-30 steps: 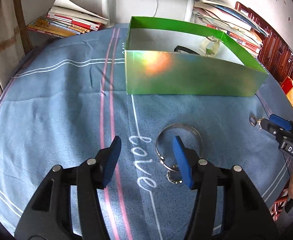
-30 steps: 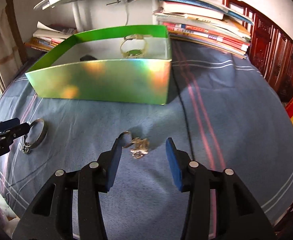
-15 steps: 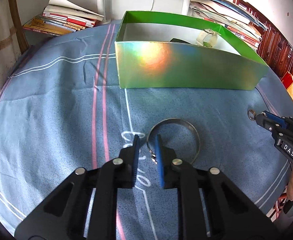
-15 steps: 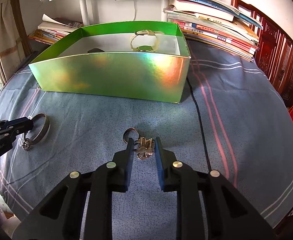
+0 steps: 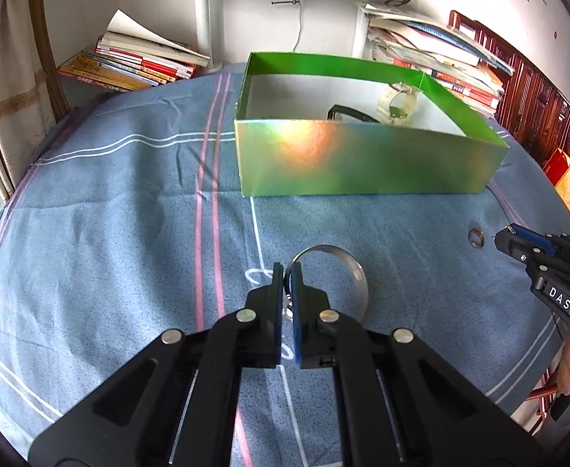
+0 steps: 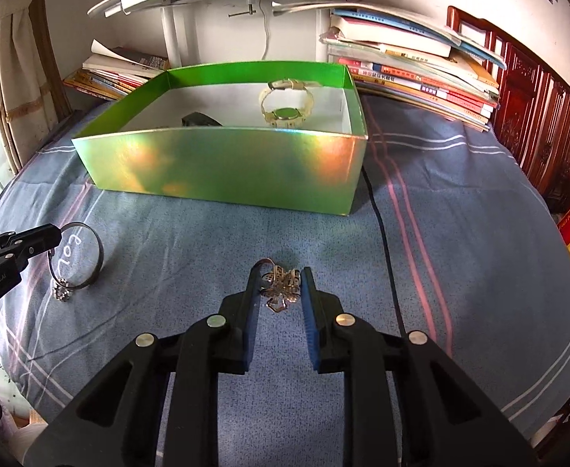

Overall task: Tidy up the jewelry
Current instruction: 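Move the left gripper to the silver bangle while the right moves to the silver charm, then grasp the silver bangle with the left gripper while the right grasps the silver charm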

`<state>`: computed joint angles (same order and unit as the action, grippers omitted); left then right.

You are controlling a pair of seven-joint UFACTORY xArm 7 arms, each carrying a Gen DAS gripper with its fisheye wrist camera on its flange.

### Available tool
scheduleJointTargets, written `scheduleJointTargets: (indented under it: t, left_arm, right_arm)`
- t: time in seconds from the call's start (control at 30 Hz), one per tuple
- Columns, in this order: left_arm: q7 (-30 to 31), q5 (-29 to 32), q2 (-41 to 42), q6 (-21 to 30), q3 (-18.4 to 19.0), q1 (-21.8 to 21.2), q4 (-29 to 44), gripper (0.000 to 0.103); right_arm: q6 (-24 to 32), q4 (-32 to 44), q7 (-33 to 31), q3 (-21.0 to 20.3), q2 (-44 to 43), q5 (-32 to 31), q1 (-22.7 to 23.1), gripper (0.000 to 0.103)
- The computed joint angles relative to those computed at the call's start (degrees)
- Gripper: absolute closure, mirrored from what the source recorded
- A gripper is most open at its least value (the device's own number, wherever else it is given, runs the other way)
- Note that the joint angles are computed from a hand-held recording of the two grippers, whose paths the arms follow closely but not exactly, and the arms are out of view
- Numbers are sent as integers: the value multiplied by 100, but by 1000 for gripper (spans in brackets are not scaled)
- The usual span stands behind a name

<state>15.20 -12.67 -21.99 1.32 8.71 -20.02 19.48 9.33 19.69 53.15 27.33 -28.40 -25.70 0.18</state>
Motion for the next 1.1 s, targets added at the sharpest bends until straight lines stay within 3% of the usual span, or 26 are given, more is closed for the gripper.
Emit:
scheduleJointTargets:
  t: [0.3, 0.5, 0.63, 0.73, 0.83, 0.93, 1.0, 1.1]
  left_arm:
    - [-15, 42, -252, -3, 69, -13, -111, 99]
    - [-2, -4, 105, 57, 137, 101, -54, 99]
    - [77, -112, 78, 128, 197, 82, -83, 99]
    - [302, -287, -117, 159, 408, -272, -138, 93]
    - [582, -484, -280, 206, 606, -723, -172, 80]
    - [779, -662, -231, 266, 699, -1043, -104, 77]
    - [881, -812, -127, 304, 718, -1180, -31, 72]
    - [950, -964, 140, 298, 567, -1185, 57, 72]
  right_arm:
    - [-240, -68, -351, -294, -31, 377, 616, 81]
    - [-309, 228, -339, 52, 645, 361, 514, 81]
    - [-251, 271, -312, -39, 727, 303, 585, 81]
    - [-191, 298, -256, -51, 718, 237, 602, 81]
    - [-175, 301, -177, -54, 720, 170, 604, 81]
    - [-226, 253, -169, -139, 701, 169, 646, 80]
    - [-244, 224, -179, -154, 668, 162, 651, 80]
    - [-261, 209, -203, -160, 661, 170, 651, 80]
